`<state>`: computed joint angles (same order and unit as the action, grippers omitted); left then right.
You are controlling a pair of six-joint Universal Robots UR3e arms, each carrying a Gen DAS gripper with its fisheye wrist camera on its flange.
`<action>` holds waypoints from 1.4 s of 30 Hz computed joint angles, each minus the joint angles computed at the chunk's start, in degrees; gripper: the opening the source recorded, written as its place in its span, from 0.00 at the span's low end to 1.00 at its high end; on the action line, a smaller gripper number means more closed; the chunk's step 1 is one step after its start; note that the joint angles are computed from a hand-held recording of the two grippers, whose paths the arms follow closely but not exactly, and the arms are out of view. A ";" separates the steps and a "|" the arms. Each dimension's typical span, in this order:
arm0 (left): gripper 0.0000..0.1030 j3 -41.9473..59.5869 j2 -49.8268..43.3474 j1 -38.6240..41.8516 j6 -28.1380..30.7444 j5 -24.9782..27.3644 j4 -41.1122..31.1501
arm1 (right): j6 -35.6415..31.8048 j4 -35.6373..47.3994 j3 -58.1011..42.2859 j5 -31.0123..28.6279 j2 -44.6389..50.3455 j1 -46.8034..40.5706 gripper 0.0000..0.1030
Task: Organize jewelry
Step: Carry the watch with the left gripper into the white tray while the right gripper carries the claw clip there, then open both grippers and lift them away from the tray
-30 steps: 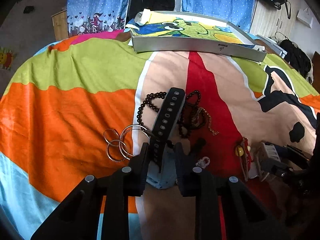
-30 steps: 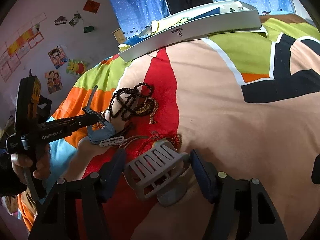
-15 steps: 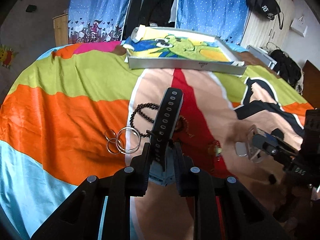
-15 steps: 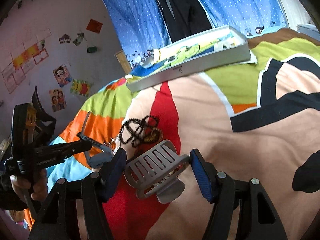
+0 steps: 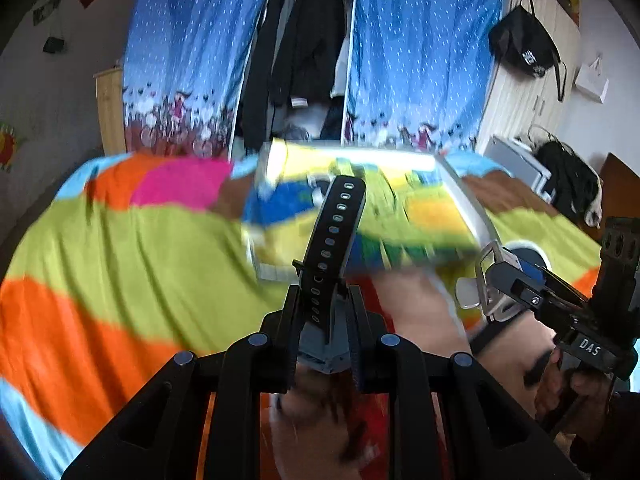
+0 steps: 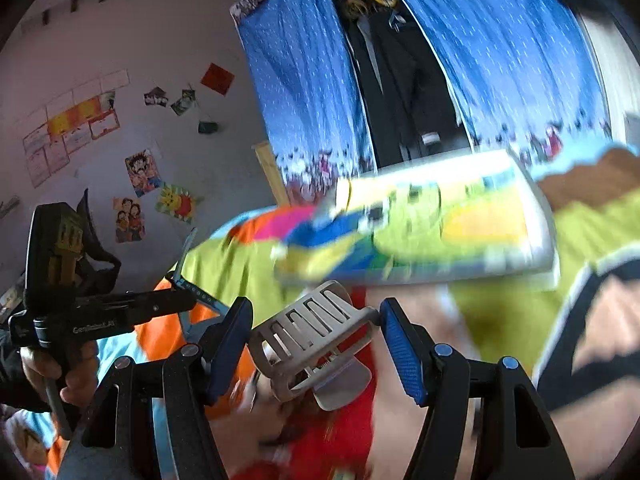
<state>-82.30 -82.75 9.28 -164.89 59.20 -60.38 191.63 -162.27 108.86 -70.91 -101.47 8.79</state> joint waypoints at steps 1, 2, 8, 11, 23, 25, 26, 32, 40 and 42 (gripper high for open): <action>0.17 3.97 -4.27 -1.24 -1.16 0.92 1.90 | -0.67 0.12 -4.53 -0.96 3.98 -0.09 0.62; 0.17 7.08 -7.44 -1.90 -1.75 1.43 2.71 | -0.95 0.24 -6.89 -1.81 6.16 0.11 0.62; 0.17 26.82 -27.28 -5.63 -6.39 3.29 3.29 | -0.94 10.11 -29.75 -6.82 23.82 -1.98 0.62; 0.17 35.97 -35.18 -6.33 -7.32 2.87 -0.64 | 0.04 15.26 -37.06 -9.83 29.41 -2.48 0.62; 0.28 43.79 -41.52 -6.73 -8.73 3.85 -5.48 | -1.72 21.98 -44.76 -16.02 37.19 -0.61 0.63; 0.39 42.33 -40.41 -7.49 -9.05 5.92 -4.38 | -2.35 22.26 -44.74 -16.43 37.19 -0.29 0.68; 0.53 41.69 -39.61 -7.88 -9.50 7.65 -3.95 | -2.41 22.41 -45.02 -16.84 37.30 -0.02 0.75; 0.68 31.64 -31.06 -5.81 -11.75 6.89 1.44 | -3.22 19.86 -40.31 -20.28 32.42 0.82 0.88; 0.98 9.13 -10.27 -2.99 -13.45 8.02 14.96 | -1.37 13.21 -31.72 -24.29 20.43 4.26 1.00; 0.98 4.82 -4.98 -1.95 -12.67 7.67 16.32 | -1.49 11.87 -29.98 -26.20 17.52 6.39 1.00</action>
<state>-77.48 -87.72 7.33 -177.56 66.87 -44.06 190.14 -150.39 78.88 -97.10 -83.95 15.18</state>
